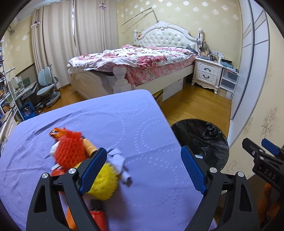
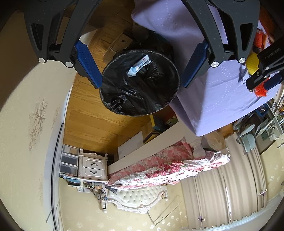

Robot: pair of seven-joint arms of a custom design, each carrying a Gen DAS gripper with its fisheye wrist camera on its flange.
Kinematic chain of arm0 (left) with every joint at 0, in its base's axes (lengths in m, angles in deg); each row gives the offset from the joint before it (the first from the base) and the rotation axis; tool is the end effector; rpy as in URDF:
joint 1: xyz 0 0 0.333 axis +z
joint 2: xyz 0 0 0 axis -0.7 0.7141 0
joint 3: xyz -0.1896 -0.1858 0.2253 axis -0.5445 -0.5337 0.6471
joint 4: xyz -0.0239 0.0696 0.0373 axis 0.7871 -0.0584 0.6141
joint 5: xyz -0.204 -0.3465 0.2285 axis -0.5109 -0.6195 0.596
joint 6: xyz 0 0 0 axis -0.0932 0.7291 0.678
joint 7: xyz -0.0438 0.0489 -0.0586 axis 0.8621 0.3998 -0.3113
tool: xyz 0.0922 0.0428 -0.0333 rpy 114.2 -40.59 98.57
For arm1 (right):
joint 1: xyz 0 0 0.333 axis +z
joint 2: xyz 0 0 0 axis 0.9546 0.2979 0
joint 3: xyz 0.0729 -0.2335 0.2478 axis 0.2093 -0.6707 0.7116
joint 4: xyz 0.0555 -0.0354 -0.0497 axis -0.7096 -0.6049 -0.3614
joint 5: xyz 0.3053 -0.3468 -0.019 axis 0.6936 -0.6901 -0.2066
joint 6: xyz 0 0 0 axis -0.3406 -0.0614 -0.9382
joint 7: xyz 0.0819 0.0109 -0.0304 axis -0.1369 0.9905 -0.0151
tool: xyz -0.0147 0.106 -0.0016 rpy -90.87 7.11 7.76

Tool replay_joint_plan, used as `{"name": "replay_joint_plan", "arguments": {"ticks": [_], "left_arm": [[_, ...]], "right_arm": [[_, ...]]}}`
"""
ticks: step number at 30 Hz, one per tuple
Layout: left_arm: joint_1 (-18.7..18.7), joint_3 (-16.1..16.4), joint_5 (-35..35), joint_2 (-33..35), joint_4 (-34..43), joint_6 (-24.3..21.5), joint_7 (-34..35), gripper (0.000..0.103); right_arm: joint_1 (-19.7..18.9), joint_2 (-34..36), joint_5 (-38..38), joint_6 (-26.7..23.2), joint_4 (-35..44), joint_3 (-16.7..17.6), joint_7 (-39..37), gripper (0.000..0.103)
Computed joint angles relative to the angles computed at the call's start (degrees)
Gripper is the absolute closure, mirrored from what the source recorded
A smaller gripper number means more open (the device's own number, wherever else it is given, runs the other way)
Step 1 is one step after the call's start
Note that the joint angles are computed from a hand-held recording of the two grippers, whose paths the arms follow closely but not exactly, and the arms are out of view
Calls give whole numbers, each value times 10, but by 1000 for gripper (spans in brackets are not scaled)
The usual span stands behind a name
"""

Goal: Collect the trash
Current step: 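Move both tools back over the bed toward the remaining items, then grasp the red bottle with the right tool while the left tool grasps the orange paper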

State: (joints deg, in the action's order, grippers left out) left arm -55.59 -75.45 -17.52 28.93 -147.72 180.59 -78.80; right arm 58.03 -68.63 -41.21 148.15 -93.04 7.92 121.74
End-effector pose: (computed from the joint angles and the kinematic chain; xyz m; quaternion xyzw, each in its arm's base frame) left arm 0.4179 -0.3017 0.4516 -0.6623 0.6190 -0.2700 0.3245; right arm 0.4396 0.1786 0.4174 -0.6280 0.6392 -0.2618 0.3584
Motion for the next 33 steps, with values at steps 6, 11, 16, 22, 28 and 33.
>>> {"name": "replay_joint_plan", "arguments": {"ticks": [6, 11, 16, 22, 28, 33], "left_arm": [[-10, 9, -46, -89, -69, -18, 26, 18], [-9, 7, -88, -166, -124, -45, 43, 18], [-5, 1, -114, -224, -166, -85, 50, 18], [-12, 12, -148, -296, -221, -130, 66, 18], [-16, 24, -180, -360, -267, -151, 76, 18], [-15, 26, -196, -395, -294, -162, 84, 18]], "right_arm": [[65, -9, -1, -6, -9, -23, -2, 14], [123, -4, -8, -13, -8, -42, -3, 14], [191, 8, -16, -23, 0, -77, -8, 16], [269, 30, -36, -49, 19, -110, -20, 26], [312, 56, -67, -70, 42, -114, -22, 34], [284, 81, -123, -78, 67, -69, 8, 40]]}}
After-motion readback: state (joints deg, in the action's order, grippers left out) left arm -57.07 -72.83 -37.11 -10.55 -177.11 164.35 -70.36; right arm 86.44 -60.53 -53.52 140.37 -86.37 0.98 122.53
